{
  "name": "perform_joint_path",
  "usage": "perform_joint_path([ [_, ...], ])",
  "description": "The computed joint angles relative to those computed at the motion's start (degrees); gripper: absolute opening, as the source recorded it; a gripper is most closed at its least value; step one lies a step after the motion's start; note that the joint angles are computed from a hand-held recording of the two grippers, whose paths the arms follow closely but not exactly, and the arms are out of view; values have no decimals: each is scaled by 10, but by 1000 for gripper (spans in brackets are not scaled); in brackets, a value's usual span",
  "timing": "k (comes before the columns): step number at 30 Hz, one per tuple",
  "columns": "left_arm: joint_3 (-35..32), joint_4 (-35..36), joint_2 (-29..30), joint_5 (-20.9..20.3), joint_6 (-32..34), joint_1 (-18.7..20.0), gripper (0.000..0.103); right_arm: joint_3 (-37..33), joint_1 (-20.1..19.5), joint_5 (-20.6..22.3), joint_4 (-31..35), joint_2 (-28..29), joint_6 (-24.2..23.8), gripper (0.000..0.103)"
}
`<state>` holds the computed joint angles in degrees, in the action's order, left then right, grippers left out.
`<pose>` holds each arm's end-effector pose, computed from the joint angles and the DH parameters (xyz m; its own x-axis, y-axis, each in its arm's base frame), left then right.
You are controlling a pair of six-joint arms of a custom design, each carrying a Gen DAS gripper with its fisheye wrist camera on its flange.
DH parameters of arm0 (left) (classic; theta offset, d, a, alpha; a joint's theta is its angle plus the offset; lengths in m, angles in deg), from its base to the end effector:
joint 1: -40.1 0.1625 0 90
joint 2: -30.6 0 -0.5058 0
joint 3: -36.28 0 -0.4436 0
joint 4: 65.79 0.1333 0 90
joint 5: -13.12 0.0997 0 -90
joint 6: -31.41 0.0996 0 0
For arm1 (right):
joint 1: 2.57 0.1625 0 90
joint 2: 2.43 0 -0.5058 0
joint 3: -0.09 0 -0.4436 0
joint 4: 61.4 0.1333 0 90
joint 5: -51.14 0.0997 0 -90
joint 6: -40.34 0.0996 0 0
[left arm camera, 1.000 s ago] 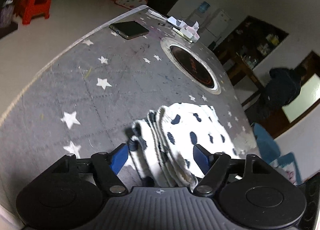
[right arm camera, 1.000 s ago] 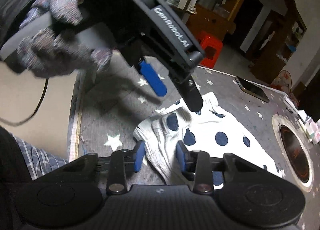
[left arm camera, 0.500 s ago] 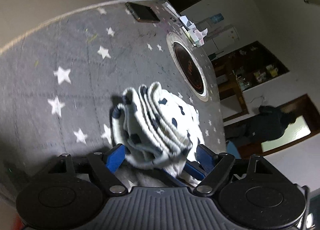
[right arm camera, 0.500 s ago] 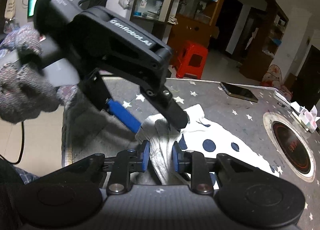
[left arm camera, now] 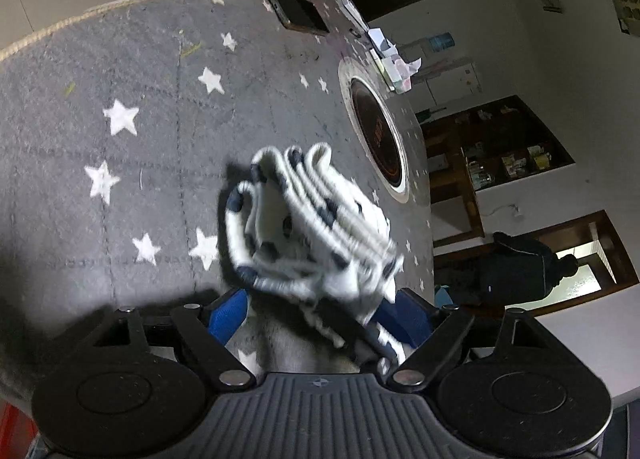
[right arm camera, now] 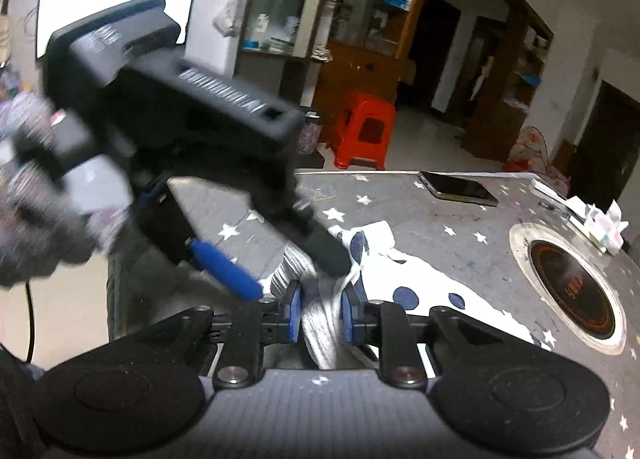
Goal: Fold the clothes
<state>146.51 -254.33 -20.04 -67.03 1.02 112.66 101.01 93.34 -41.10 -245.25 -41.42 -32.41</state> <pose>-0.0617 -0.6981 0.1574 -0.9565 -0.2091 0.2033 -0.2908 0.7375 -0.6096 0.2048 -0.7219 0.0576 -0.2119 -0.8307 0.5148 -0.9772 0.1717 -0.1251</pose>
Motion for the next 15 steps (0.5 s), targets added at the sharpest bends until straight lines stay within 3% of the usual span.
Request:
perform_joint_path([
  [15, -30, -9, 25, 10, 10, 2, 81, 18, -1, -1, 20, -5, -53, 16],
])
